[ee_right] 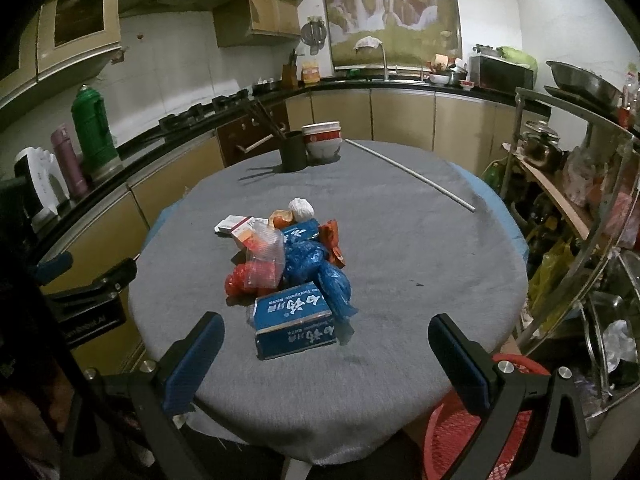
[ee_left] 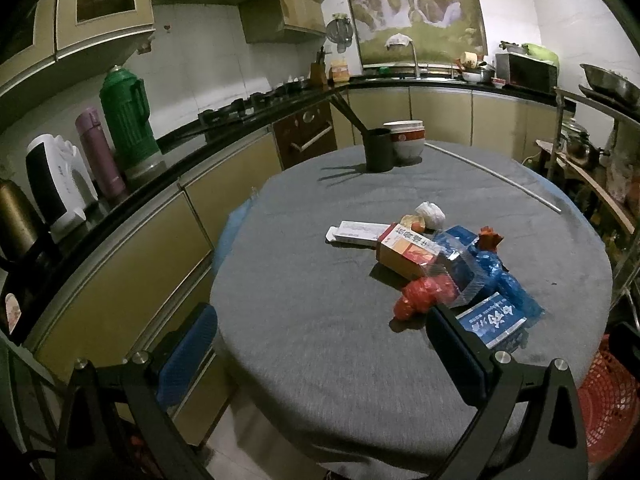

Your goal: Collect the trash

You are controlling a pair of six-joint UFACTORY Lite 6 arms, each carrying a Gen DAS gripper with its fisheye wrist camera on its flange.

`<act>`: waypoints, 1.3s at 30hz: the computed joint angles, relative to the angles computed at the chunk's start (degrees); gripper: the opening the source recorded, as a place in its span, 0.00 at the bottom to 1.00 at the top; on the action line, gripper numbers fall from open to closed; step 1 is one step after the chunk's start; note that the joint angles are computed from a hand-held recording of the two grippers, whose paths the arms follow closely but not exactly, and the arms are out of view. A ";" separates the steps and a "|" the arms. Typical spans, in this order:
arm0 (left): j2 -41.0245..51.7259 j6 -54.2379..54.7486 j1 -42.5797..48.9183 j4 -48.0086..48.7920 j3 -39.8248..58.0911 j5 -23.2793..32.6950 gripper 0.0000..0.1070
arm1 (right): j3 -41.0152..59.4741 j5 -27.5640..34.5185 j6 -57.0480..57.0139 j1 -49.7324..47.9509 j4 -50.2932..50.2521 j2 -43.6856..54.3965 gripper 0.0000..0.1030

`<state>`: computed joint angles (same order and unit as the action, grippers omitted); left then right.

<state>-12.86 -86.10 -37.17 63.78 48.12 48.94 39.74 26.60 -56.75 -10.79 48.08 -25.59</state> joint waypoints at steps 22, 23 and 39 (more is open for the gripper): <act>1.72 1.82 5.72 -0.27 1.31 -4.69 0.96 | 4.41 -3.95 8.81 7.34 -5.51 5.84 1.00; 1.70 1.80 5.89 -0.26 1.26 -4.90 0.96 | 4.37 -3.97 9.05 7.49 -5.67 5.76 1.00; 6.94 9.51 17.15 -6.26 0.88 -18.62 0.96 | 8.94 -3.78 0.77 10.52 5.61 20.99 1.00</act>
<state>-5.92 -76.59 -20.02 57.52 49.00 30.32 48.68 22.83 -55.98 -0.27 53.70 -4.60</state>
